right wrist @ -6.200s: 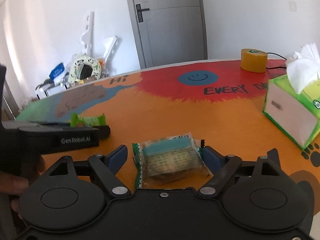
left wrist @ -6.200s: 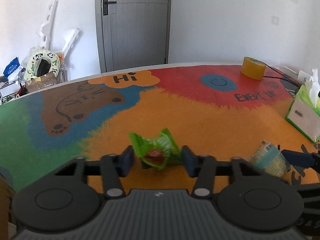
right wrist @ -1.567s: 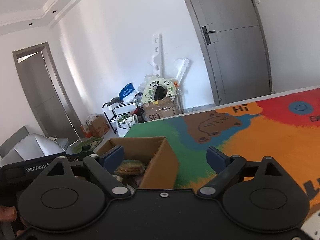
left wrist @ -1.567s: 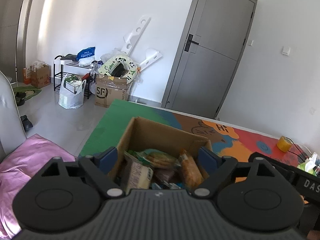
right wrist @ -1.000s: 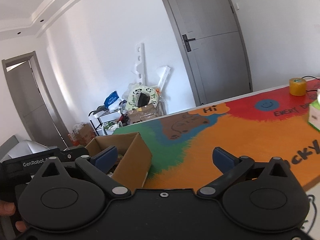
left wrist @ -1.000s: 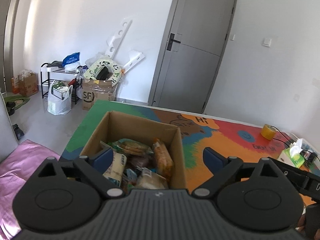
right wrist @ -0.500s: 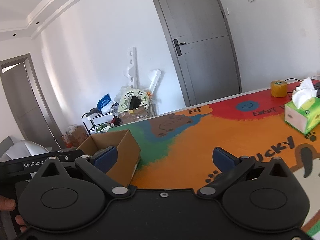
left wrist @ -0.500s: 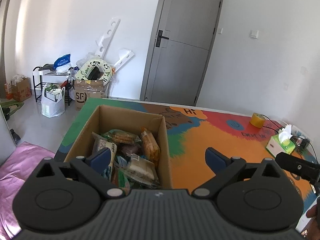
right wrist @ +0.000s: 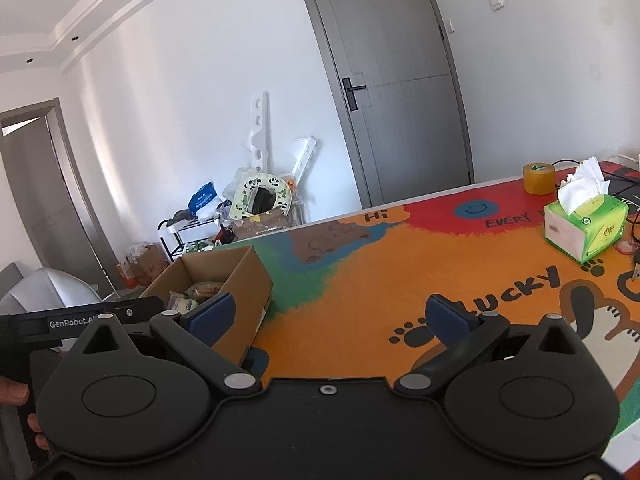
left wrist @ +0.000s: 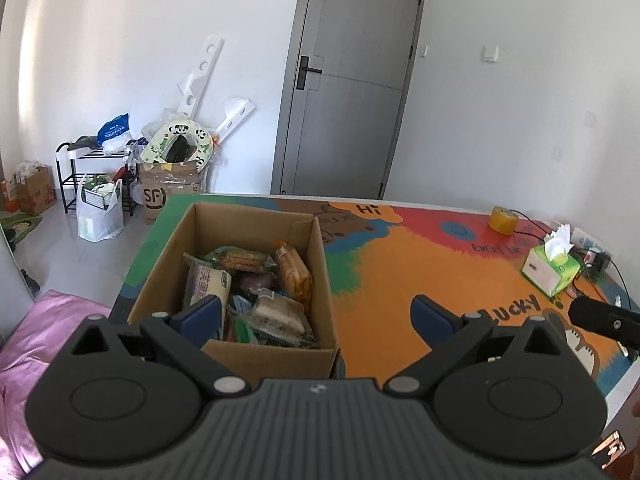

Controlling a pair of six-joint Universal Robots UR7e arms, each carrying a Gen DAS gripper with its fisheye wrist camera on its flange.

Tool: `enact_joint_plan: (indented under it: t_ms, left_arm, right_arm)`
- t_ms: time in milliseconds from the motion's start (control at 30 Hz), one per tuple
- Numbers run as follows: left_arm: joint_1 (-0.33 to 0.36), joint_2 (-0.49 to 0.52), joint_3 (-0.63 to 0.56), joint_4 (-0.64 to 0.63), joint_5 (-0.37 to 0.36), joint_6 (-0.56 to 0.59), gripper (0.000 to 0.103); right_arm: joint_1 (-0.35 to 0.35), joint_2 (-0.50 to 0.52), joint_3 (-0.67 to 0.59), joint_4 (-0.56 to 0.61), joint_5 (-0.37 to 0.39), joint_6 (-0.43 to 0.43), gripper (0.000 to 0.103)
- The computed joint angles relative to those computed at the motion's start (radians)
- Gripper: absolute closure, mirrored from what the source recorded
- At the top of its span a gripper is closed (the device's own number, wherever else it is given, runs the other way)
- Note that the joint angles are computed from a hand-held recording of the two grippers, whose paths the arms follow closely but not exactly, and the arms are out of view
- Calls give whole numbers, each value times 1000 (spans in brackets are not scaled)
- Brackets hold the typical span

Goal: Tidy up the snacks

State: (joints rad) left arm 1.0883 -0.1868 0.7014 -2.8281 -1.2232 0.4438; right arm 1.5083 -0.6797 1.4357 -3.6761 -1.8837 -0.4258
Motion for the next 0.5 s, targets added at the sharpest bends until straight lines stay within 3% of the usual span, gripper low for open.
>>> enact_joint_plan:
  t_ms: [500]
  left_arm:
    - [1, -80, 128, -33, 28, 89, 3]
  right_arm:
    - [22, -31, 71, 5, -31, -4, 0]
